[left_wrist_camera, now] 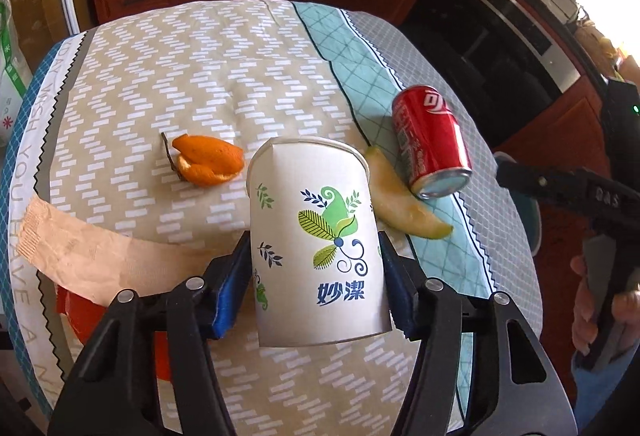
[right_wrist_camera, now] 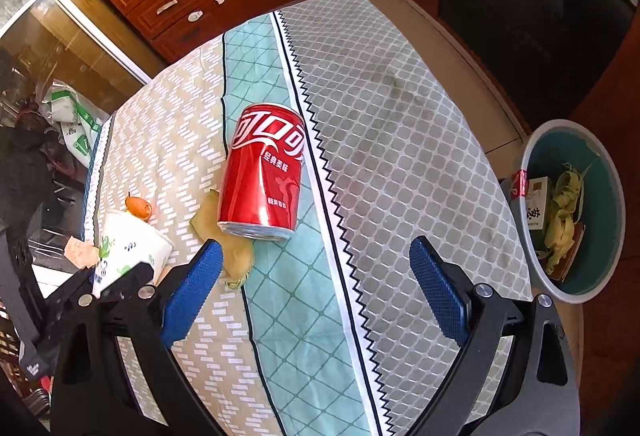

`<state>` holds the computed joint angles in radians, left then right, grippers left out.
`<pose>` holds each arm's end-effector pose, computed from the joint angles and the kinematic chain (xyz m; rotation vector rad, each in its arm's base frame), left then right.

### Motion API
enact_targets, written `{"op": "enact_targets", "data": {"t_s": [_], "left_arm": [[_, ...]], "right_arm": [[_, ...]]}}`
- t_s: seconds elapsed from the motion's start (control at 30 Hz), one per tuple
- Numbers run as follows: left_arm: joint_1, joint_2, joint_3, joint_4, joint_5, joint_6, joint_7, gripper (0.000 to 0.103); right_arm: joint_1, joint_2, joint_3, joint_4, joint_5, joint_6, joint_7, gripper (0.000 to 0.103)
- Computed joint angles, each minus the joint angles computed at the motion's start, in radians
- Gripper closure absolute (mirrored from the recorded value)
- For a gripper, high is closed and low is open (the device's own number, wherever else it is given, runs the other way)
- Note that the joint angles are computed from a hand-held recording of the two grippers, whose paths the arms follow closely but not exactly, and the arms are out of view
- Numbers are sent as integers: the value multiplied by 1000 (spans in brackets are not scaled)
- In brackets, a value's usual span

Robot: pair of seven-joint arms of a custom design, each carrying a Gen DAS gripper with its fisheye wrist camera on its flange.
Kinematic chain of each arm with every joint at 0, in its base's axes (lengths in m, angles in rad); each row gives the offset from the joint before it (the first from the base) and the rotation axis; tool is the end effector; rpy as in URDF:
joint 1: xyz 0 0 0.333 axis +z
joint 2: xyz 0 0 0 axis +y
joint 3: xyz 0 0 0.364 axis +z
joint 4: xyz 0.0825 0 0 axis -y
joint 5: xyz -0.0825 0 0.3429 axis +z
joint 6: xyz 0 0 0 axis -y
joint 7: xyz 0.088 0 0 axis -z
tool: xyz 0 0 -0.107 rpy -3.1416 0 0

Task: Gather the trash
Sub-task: 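Grasp the white paper cup with the left tool while the right tool grasps the red can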

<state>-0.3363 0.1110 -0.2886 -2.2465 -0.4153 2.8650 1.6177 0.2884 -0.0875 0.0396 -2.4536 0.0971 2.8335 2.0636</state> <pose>0.4601 -0.2987 0.4488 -1.7920 2.4063 -0.8493 0.4521 0.1490 0.4597 -1.6471 2.1198 -0.1740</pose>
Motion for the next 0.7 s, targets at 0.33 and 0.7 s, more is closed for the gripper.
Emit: {"op": "enact_targets", "data": {"t_s": [0.33,0.7], "left_arm": [[11,-22,-17,-24,-168,-25,123,41],[-7,-18,-1,-25,-107,-11,62,41]], "right_arm": [[-19,159,32,154,20,-21,-75,13],[-22,185,59,148,20,36,-106,51]]}}
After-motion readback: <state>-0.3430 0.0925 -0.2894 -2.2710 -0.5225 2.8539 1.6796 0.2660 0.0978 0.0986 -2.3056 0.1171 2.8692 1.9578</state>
